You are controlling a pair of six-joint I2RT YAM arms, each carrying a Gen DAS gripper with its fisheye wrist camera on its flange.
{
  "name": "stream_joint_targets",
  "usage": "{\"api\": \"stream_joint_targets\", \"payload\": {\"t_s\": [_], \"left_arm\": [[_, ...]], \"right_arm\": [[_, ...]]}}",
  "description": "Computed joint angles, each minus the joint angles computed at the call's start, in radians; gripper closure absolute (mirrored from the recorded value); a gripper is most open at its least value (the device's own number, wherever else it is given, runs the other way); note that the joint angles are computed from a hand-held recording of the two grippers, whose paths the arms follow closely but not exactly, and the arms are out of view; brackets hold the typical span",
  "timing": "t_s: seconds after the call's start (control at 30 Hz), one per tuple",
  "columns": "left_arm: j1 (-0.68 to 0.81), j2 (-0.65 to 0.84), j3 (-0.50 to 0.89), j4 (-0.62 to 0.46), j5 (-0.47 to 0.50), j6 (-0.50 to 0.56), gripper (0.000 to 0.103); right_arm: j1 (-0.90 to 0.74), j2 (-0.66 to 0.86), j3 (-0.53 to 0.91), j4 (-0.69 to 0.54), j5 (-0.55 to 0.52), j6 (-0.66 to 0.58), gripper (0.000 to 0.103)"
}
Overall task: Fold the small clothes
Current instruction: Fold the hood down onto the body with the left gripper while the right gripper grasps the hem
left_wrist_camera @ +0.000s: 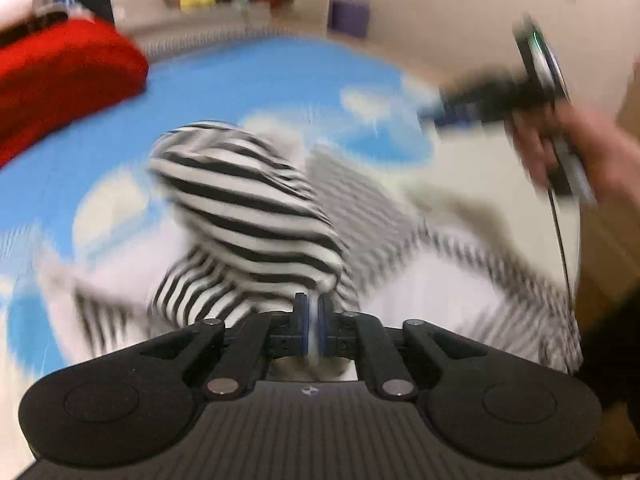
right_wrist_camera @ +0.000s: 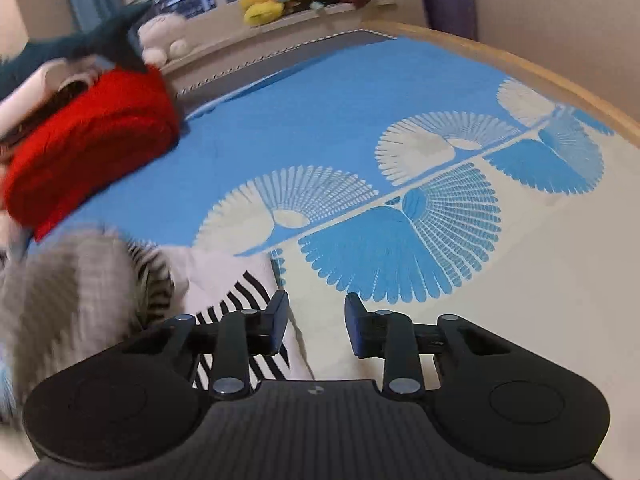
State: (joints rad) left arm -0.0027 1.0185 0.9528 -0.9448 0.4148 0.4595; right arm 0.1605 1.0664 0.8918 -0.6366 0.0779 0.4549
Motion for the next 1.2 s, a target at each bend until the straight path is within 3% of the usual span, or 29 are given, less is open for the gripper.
{"api": "stream_joint_targets", "payload": {"t_s": [0.07, 0.1, 0.2, 0.23, 0.3, 0.4, 0.5, 0.63, 0.8, 0.87, 0.9, 0.93, 0.97, 1.13, 1.2], "left_arm": [[0.018, -0.091, -0.005, -0.035, -0.106, -0.121, 0.093], [0.056, -0.109, 0.002, -0.039, -0.106, -0.216, 0.093], [0.246, -0.108, -0.049, 0.069, 0.032, -0.518, 0.086], [0.265, -0.087, -0.073, 0.121, 0.028, -0.605, 0.085], [0.192, 0.039, -0.065, 0.152, -0.1, -0.725, 0.085], [0.146, 0.2, -0.068, 0.189, -0.161, -0.777, 0.085], [0.192, 0.253, -0.105, 0.212, -0.108, -0.839, 0.082], [0.225, 0.24, -0.173, 0.184, -0.02, -0.87, 0.072], [0.201, 0.238, -0.195, 0.174, 0.032, -0.913, 0.072], [0.166, 0.234, -0.188, 0.18, 0.017, -0.916, 0.077], [0.147, 0.23, -0.179, 0.177, -0.008, -0.91, 0.085], [0.128, 0.218, -0.174, 0.182, -0.042, -0.908, 0.101], [0.114, 0.201, -0.168, 0.188, -0.082, -0.907, 0.102], [0.149, -0.044, -0.207, 0.34, -0.206, -0.901, 0.102], [0.185, -0.125, -0.24, 0.403, -0.225, -0.905, 0.102]], "right_arm": [[-0.007, -0.021, -0.004, -0.001, -0.032, 0.022, 0.069], [-0.002, -0.025, -0.005, -0.003, -0.045, 0.024, 0.069], [0.018, -0.027, -0.012, 0.002, -0.103, 0.04, 0.069], [0.027, -0.019, -0.01, 0.002, -0.126, 0.053, 0.069], [0.045, 0.0, -0.013, 0.01, -0.177, 0.087, 0.068], [0.089, 0.047, -0.019, 0.027, -0.254, 0.139, 0.066], [0.161, 0.128, -0.014, 0.039, -0.3, 0.176, 0.063], [0.267, 0.242, 0.022, 0.051, -0.261, 0.189, 0.062], [0.332, 0.361, 0.054, 0.098, -0.226, 0.196, 0.058], [0.353, 0.393, 0.059, 0.108, -0.201, 0.211, 0.058], [0.36, 0.4, 0.058, 0.113, -0.189, 0.217, 0.067], [0.367, 0.399, 0.05, 0.125, -0.183, 0.219, 0.079], [0.373, 0.389, 0.039, 0.146, -0.185, 0.224, 0.102], [0.309, 0.183, -0.089, 0.307, -0.227, 0.328, 0.102], [0.285, 0.044, -0.143, 0.355, -0.181, 0.35, 0.102]]}}
